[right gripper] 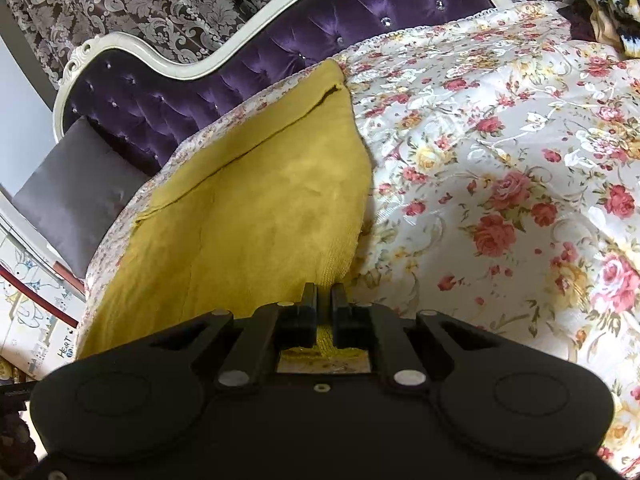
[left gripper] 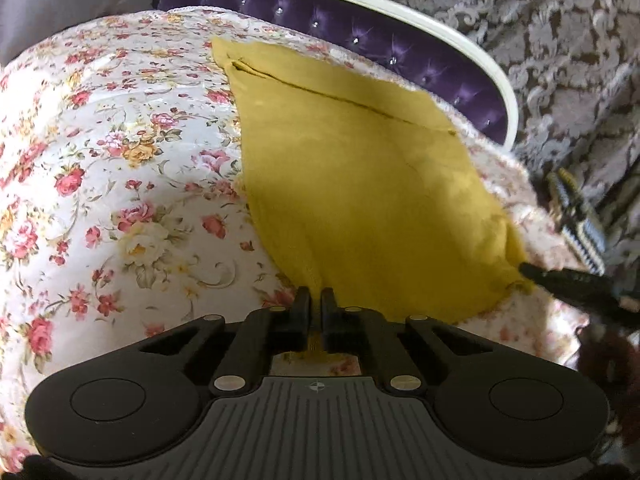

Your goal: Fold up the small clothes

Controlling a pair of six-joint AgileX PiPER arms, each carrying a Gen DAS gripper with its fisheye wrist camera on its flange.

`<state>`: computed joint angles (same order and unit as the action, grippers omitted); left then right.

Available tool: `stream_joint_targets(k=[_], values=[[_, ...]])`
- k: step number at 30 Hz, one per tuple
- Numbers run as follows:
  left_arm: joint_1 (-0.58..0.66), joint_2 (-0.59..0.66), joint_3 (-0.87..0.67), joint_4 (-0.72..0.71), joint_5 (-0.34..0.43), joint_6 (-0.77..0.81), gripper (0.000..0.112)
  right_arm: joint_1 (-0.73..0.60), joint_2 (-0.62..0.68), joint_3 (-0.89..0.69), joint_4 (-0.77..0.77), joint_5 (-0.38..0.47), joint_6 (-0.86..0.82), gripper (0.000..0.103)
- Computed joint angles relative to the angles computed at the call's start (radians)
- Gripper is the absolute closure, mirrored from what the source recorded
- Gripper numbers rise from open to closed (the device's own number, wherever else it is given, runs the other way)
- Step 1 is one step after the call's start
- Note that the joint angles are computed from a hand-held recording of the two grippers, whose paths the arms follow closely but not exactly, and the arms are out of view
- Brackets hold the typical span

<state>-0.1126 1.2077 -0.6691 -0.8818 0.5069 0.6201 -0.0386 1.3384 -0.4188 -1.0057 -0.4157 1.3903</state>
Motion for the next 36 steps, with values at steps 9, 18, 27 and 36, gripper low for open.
stream_joint_targets(k=[9,18,27,36], values=[[0.151,0.067,-0.138,-0.301,0.132,0.207,0.107,-0.134,0.051,-0.141,-0.128,-0.212,0.186,0.090],[0.186,0.353,-0.394,-0.448,0.073,0.287,0.107,-0.102,0.349,-0.543,-0.128,-0.154,0.252,0.090],[0.162,0.610,-0.656,-0.248,-0.027,0.089,0.102,-0.050,0.596,-0.832,-0.196,0.039,0.333,0.081],[0.160,0.548,-0.588,-0.123,-0.075,0.135,0.059,-0.003,0.542,-0.778,-0.123,0.125,0.037,0.044]])
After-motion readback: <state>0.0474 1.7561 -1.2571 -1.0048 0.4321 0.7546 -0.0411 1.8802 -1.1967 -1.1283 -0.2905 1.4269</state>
